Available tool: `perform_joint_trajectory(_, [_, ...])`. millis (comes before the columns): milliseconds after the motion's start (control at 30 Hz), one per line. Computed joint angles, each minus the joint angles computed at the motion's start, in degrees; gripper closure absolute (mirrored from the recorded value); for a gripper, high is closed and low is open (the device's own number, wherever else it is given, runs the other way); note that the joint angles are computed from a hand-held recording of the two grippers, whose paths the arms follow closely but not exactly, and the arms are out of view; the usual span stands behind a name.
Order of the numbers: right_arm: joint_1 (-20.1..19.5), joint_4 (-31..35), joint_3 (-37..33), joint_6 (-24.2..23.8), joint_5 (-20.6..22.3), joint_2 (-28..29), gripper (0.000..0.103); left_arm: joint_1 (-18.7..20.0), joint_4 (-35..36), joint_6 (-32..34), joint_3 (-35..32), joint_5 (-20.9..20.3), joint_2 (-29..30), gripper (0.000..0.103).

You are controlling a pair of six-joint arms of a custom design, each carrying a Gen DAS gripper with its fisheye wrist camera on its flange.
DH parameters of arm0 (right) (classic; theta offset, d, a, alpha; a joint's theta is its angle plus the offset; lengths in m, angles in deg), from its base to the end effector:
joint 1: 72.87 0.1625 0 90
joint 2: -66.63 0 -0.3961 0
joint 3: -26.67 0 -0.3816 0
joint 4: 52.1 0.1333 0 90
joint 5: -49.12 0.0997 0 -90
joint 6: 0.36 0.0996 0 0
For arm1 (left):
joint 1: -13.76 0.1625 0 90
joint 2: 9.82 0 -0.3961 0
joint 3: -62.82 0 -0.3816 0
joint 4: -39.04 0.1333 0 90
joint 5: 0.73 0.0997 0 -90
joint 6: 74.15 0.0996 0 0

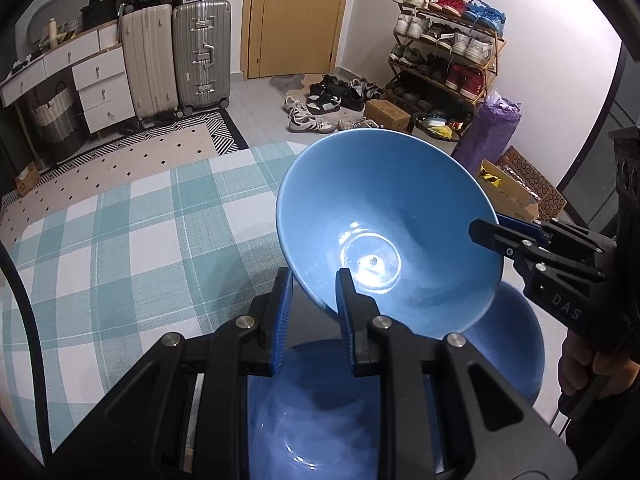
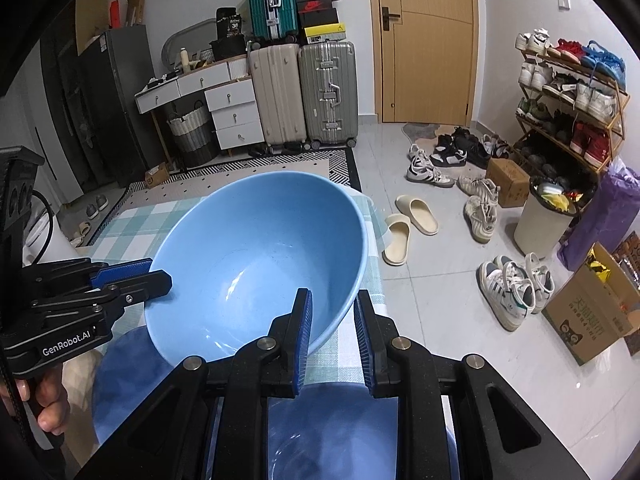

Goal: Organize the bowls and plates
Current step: 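Lift the light-blue bowl and carry it toward another blue bowl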

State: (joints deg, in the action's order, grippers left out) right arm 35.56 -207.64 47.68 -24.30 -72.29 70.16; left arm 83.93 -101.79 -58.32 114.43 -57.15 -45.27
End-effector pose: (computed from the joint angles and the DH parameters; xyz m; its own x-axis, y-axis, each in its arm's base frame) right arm 0.3534 -0.8030 -0.0191 -0.7420 -0.2407 0.6257 -0.5905 0.6765 -0.4400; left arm -0.1004 -0.8338 0.2745 -0.7806 0.1982 -0.5928 0.5113 0.7480 -0.4232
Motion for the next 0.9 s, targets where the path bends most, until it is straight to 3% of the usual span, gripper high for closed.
perform_joint_trajectory(400, [1.57, -8.18, 13.24, -0.6, 0.47, -6.69, 0.081, -2.0, -4.96, -0.03, 9.58, 0.56, -6.38, 0.084])
perform_joint_trajectory(900, [3.48, -14.35, 22.44, -1.4, 0.82, -10.64, 0.081, -3.84, -10.28, -0.9, 21.14, 1.92, -14.37, 0.084])
